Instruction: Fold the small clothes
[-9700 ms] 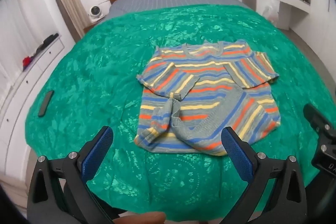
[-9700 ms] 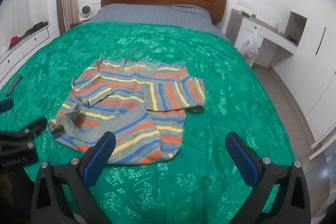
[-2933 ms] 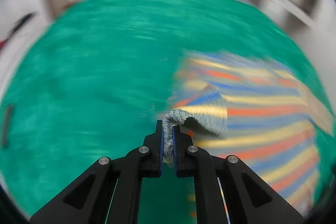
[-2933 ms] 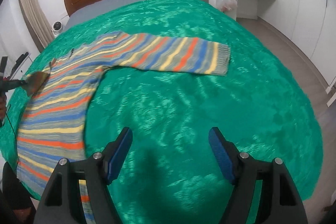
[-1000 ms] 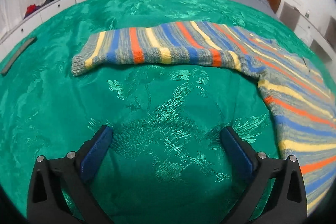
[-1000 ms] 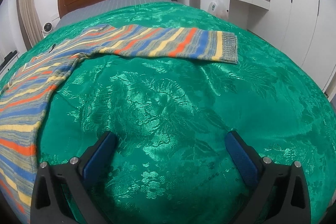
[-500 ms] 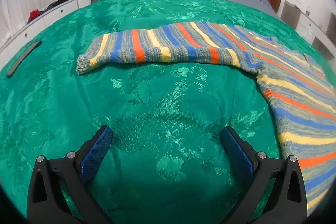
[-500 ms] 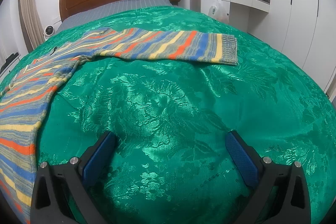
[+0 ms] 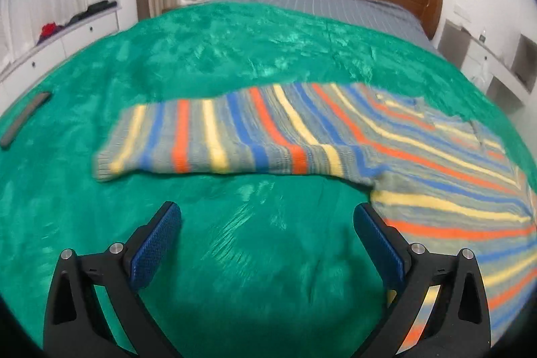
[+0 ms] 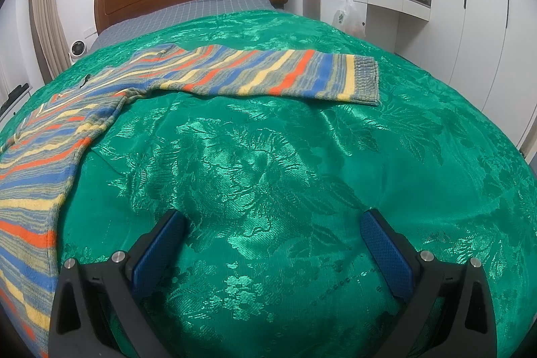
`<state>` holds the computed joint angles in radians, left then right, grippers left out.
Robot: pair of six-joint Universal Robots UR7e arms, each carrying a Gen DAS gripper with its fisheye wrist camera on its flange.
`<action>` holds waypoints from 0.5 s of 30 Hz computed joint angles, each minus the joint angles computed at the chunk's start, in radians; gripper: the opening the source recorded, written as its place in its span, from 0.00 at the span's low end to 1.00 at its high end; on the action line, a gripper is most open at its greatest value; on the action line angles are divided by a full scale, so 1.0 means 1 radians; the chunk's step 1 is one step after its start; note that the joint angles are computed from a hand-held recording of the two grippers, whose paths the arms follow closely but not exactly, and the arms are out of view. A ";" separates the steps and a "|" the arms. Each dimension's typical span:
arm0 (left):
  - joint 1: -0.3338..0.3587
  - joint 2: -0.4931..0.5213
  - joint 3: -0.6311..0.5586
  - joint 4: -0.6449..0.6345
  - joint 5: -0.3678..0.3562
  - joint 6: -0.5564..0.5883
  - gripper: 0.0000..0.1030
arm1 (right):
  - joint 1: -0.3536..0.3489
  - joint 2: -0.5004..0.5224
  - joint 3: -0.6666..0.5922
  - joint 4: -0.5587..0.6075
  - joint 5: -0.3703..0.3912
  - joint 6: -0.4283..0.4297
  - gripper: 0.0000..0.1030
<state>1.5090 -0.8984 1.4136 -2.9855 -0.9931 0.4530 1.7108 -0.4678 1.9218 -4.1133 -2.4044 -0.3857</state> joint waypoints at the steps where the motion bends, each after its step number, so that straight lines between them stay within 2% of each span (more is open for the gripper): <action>1: 0.007 0.032 -0.044 0.077 0.039 -0.021 1.00 | 0.000 0.000 0.000 0.000 0.000 0.000 1.00; 3: 0.000 0.048 -0.063 0.106 0.082 -0.006 1.00 | 0.000 0.000 0.000 0.000 0.000 0.000 1.00; 5: -0.008 0.055 -0.042 0.041 0.107 0.039 1.00 | 0.000 0.000 0.000 0.000 0.001 0.000 1.00; 10: 0.001 0.046 -0.049 0.075 0.080 0.011 1.00 | -0.001 0.000 0.000 -0.002 0.001 -0.002 1.00; 15: -0.003 0.052 -0.050 0.067 0.088 0.017 1.00 | 0.000 0.000 -0.002 0.000 0.000 -0.001 1.00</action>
<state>1.5063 -0.8459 1.3638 -2.9189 -0.9055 0.4696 1.7106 -0.4679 1.9198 -4.1134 -2.4048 -0.3868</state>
